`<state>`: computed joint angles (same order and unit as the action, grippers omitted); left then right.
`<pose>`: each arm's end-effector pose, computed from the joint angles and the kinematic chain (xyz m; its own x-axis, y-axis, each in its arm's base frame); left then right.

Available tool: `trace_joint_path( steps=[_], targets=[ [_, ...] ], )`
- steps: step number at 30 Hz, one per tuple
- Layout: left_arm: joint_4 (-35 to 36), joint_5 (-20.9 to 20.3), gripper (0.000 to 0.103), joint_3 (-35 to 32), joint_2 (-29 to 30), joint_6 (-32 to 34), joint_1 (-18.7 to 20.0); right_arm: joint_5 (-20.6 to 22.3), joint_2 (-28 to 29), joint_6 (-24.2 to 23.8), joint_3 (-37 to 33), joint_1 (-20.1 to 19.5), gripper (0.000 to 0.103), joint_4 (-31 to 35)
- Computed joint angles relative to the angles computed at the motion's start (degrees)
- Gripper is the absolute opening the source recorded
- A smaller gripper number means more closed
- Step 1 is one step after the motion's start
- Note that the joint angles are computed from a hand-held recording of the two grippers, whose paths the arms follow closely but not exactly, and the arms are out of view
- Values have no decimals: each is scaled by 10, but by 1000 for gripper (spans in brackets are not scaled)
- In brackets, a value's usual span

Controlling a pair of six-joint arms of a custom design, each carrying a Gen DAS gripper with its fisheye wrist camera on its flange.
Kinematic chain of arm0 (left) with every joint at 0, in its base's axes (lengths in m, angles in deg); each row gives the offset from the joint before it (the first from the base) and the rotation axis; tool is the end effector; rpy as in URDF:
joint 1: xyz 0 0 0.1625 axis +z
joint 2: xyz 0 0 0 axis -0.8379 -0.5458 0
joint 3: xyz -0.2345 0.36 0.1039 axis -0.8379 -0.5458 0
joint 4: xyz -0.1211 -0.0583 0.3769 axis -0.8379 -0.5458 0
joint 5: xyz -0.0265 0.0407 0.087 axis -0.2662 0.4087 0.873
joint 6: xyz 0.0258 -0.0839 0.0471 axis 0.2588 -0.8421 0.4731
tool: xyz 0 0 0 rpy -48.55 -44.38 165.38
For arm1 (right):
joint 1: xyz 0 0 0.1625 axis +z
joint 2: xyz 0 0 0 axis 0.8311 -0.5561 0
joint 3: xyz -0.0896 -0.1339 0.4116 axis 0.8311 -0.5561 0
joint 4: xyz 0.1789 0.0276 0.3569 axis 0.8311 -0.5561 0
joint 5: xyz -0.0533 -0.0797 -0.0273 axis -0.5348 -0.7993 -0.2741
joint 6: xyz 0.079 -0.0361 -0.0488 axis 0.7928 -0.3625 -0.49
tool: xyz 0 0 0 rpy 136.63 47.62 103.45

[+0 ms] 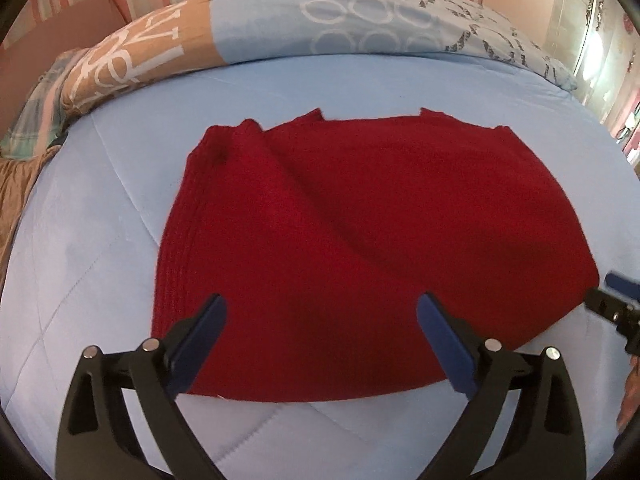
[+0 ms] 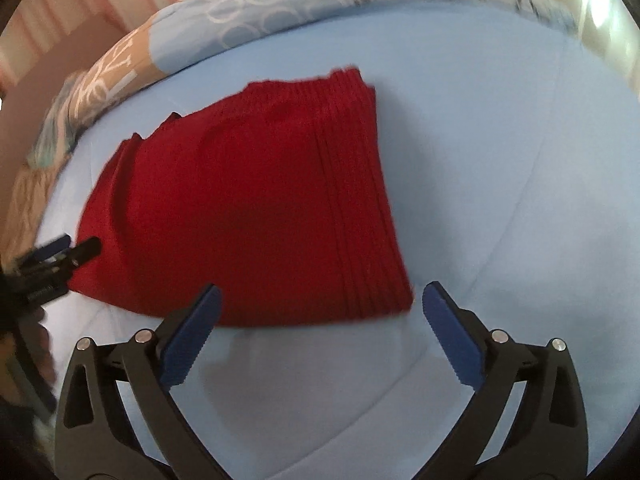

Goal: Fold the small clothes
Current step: 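Open both tools and withdraw from the half-folded sweater, then grasp the side edge of the folded sweater with the right tool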

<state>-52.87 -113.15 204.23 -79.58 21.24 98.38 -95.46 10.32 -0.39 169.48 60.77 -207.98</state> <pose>-0.1306 -0.3991 0.2973 -0.6860 0.0206 -0.7273 0.3909 0.8535 -0.3446 0.2800 -0.3853 0.1246 -0.8584 -0.0470 0.5109 -0.2519 0.9061 -0.3399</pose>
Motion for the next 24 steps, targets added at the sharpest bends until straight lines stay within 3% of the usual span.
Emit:
trace_joint_path(
  steps=[3,11,19,24],
  targets=[
    [-25,-4,99,-2,15,-1,-1,34,-6,29,5,-12,100,-2],
    [-64,-15,99,-18,61,15,25,55,1,68,11,-37,100,-13],
    [-79,-29,99,-26,72,15,45,30,24,40,2,-29,100,-15],
    [-75,-30,99,-28,73,17,47,30,-1,57,15,-13,96,23]
  ],
)
